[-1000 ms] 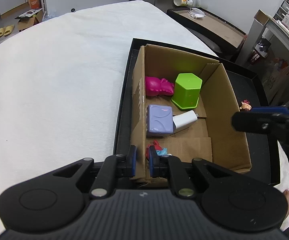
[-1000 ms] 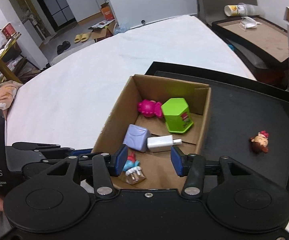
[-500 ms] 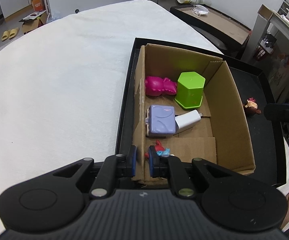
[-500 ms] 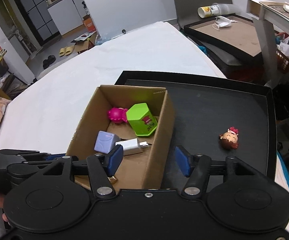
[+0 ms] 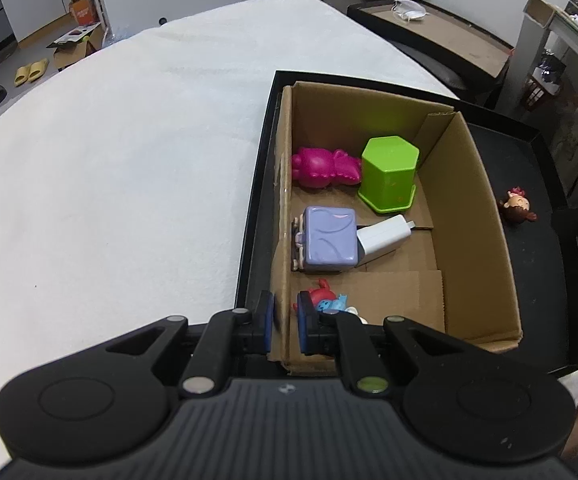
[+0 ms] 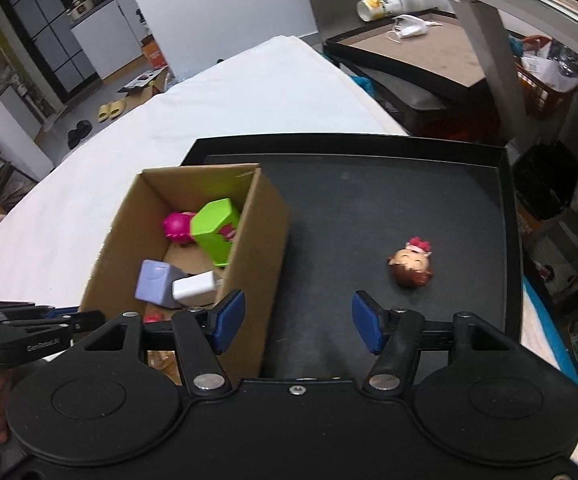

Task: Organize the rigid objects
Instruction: 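Open the right gripper to drop the blue figurine into the box, then move the right gripper to the brown-haired figurine on the tray and grasp it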

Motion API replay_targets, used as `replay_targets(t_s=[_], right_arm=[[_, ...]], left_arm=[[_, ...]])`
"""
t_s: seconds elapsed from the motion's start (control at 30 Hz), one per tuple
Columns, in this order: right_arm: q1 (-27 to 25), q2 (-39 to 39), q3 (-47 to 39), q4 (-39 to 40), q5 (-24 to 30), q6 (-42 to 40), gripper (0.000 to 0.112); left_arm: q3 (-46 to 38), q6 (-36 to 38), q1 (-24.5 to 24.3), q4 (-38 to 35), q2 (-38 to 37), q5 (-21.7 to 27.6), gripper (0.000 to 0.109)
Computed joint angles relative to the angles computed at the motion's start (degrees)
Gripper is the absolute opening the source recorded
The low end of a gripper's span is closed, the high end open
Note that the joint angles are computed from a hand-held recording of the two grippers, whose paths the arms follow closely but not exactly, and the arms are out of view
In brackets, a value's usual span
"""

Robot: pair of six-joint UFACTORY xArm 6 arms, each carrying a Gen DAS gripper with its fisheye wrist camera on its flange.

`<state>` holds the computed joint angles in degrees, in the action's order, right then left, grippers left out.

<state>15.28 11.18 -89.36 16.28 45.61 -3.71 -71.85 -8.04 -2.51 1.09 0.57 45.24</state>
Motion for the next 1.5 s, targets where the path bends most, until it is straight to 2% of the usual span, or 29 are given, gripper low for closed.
replay_targets(t_s=[0.63,0.87,0.97,1.13,1.33,1.5], right_arm=[[-7.0,4.4,-3.5,6.0,-0.9,-1.6,0.06],[-8.2,9.2,-7.8,3.9,0.8,-0.4,0.06],[-8.0,11.4,-9.8,2.6,1.6,0.0,0.067],[-7.3,15.3,-13.6,0.0,2.0,1.4,0.067],[-5.4,19.4,-17.0,-6.7,2.3,3.5,0.067],[-5.1,21.8,-19.2,-8.5,3.5,3.9,0.065]], left_arm=[[-2.3,-2.1,-1.1,3.5,1.9,2.7,0.012],[-2.7,-2.1,-1.1,3.6,2.4,2.8,0.012],[-3.0,-1.9,-1.0,3.2,2.8,3.0,0.012],[-3.2,-1.2,-0.6,2.3,3.4,2.8,0.012],[-3.5,-0.4,-0.1,0.9,3.8,2.9,0.012],[-4.0,-0.1,0.0,0.5,4.2,3.1,0.012]])
